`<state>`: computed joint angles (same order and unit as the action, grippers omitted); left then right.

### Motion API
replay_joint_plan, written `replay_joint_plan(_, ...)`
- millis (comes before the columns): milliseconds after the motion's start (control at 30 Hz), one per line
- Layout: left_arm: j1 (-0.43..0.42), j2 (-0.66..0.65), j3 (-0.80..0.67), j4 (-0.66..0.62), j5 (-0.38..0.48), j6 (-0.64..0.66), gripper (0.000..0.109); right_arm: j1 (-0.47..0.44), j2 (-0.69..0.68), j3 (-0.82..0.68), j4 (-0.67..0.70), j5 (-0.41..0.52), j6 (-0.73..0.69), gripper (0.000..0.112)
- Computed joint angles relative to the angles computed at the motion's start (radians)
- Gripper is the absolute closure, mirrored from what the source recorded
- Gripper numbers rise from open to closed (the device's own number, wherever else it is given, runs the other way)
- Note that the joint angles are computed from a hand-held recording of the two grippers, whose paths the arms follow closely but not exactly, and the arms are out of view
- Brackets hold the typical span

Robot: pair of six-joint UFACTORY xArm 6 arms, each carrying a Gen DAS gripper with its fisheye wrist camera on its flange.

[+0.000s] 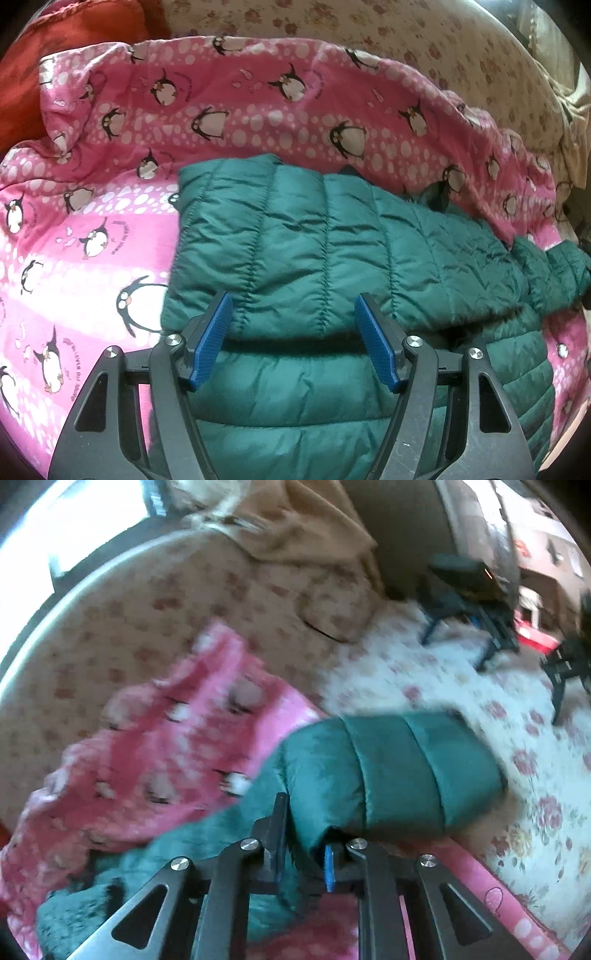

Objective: Fold large clothes

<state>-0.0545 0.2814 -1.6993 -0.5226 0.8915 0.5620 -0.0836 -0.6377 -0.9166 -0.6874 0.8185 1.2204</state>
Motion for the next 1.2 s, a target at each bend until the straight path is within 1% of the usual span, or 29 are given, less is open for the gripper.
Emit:
replay_joint_plan(133,0.020,0.004,-0.021,-0.015,0.005,-0.018,0.040,0.095,0.043,-0.070,-0.002,-0.046,-0.015,0.100)
replay_joint_plan(233,0.034,0.010,-0.040,-0.019,0.008,-0.030,0.039,0.184,0.118,-0.150,-0.007,-0.074,-0.037,0.100)
replay_joint_plan(333,0.050,0.023,-0.065,-0.031,0.015,-0.042,0.039,0.264,0.225,-0.241,0.027,-0.116,-0.089,0.100)
replay_joint_plan(400,0.060,0.034,-0.086,-0.034,0.026,-0.053,0.040,0.314,0.319,-0.315,0.067,-0.144,-0.139,0.100)
replay_joint_plan(467,0.068,0.043,-0.102,-0.038,0.032,-0.059,0.040,0.355,0.403,-0.377,0.095,-0.171,-0.168,0.100)
replay_joint_plan(600,0.079,0.058,-0.126,-0.037,0.044,-0.062,0.040,0.421,0.581,-0.496,0.198,-0.230,-0.257,0.100)
replay_joint_plan(700,0.087,0.069,-0.146,-0.041,0.052,-0.067,0.040,0.468,0.697,-0.580,0.258,-0.235,-0.320,0.100)
replay_joint_plan(767,0.096,0.080,-0.167,-0.046,0.064,-0.074,0.040,0.502,0.781,-0.637,0.353,-0.228,-0.420,0.100)
replay_joint_plan(833,0.108,0.091,-0.187,-0.060,0.076,-0.081,0.040,0.526,0.834,-0.677,0.407,-0.179,-0.493,0.100)
replay_joint_plan(867,0.113,0.096,-0.195,-0.066,0.079,-0.085,0.040,0.537,0.853,-0.697,0.398,-0.146,-0.508,0.098)
replay_joint_plan(900,0.119,0.102,-0.205,-0.072,0.082,-0.089,0.040,0.545,0.850,-0.687,0.371,-0.144,-0.505,0.092)
replay_joint_plan(933,0.124,0.110,-0.217,-0.075,0.088,-0.095,0.040,0.545,0.841,-0.667,0.371,-0.169,-0.506,0.086)
replay_joint_plan(967,0.129,0.118,-0.228,-0.080,0.095,-0.102,0.040,0.539,0.826,-0.640,0.397,-0.209,-0.511,0.064)
replay_joint_plan(1000,0.135,0.129,-0.243,-0.084,0.103,-0.112,0.040,0.532,0.816,-0.623,0.415,-0.233,-0.507,0.059)
replay_joint_plan(1033,0.138,0.137,-0.256,-0.085,0.111,-0.124,0.040,0.530,0.813,-0.619,0.407,-0.239,-0.484,0.057)
replay_joint_plan(1067,0.143,0.148,-0.273,-0.085,0.124,-0.136,0.040,0.527,0.814,-0.628,0.384,-0.226,-0.453,0.057)
replay_joint_plan(1133,0.151,0.166,-0.302,-0.094,0.147,-0.157,0.040,0.532,0.841,-0.689,0.293,-0.168,-0.371,0.056)
replay_joint_plan(1200,0.155,0.172,-0.314,-0.099,0.149,-0.161,0.040,0.542,0.872,-0.747,0.233,-0.124,-0.347,0.055)
